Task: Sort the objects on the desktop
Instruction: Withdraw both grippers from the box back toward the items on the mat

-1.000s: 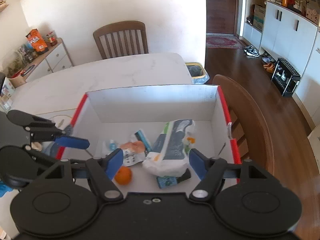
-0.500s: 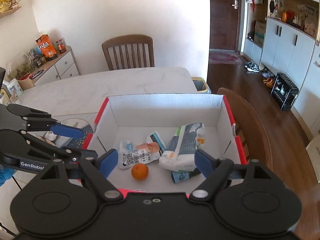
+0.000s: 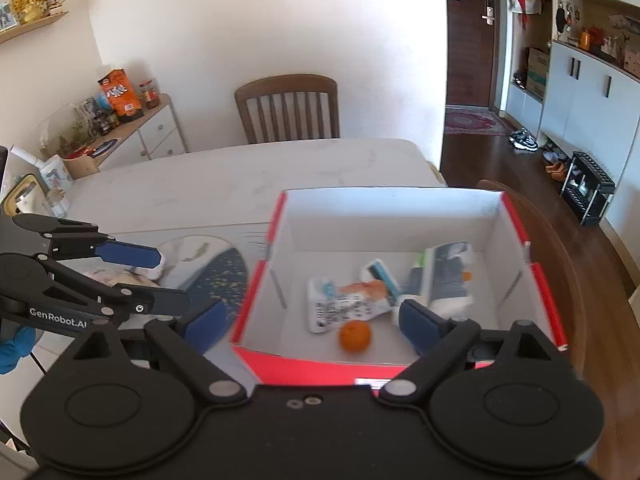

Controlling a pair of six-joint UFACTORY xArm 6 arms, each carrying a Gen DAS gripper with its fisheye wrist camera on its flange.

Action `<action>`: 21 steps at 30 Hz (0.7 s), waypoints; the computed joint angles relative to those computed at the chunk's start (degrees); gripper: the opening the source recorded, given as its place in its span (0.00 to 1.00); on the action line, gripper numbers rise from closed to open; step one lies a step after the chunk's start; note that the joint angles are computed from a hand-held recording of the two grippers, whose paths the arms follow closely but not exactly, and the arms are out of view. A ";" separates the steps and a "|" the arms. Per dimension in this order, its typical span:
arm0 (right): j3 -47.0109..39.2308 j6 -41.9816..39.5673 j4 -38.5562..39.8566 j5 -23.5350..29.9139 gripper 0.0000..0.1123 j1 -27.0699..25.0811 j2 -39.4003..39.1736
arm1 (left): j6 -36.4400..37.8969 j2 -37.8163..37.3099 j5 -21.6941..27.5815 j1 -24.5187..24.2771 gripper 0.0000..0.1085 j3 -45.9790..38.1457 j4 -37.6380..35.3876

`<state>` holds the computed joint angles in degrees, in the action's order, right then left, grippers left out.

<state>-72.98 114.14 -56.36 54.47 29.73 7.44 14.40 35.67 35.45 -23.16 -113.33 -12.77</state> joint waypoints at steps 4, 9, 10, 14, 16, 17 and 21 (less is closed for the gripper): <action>-5.47 -1.41 0.54 0.74 0.85 0.49 3.98 | 2.47 -4.61 -3.20 1.77 0.70 7.41 -3.02; -13.61 -3.35 2.14 1.80 0.86 0.66 9.96 | 7.65 -9.21 -6.31 4.23 0.77 14.89 -8.80; -15.77 -4.20 2.54 2.26 0.86 0.69 11.48 | 8.23 -9.87 -6.80 4.69 0.80 16.04 -9.59; -24.21 -7.28 4.03 4.21 0.86 0.64 17.36 | 11.41 -12.59 -8.80 6.83 0.84 20.94 -12.84; -27.75 -8.54 4.94 4.50 0.86 0.40 19.86 | 13.42 -13.60 -9.43 7.82 0.94 22.72 -14.47; -30.01 -9.43 5.50 4.71 0.86 0.27 21.41 | 14.41 -14.23 -10.08 8.27 0.94 23.86 -15.06; -39.75 -13.67 7.73 6.16 0.86 0.03 27.95 | 18.73 -16.25 -11.53 10.03 0.94 27.60 -16.90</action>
<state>-112.73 100.47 -48.63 60.63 29.76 35.39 33.14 19.43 23.92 -13.13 -85.73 -29.68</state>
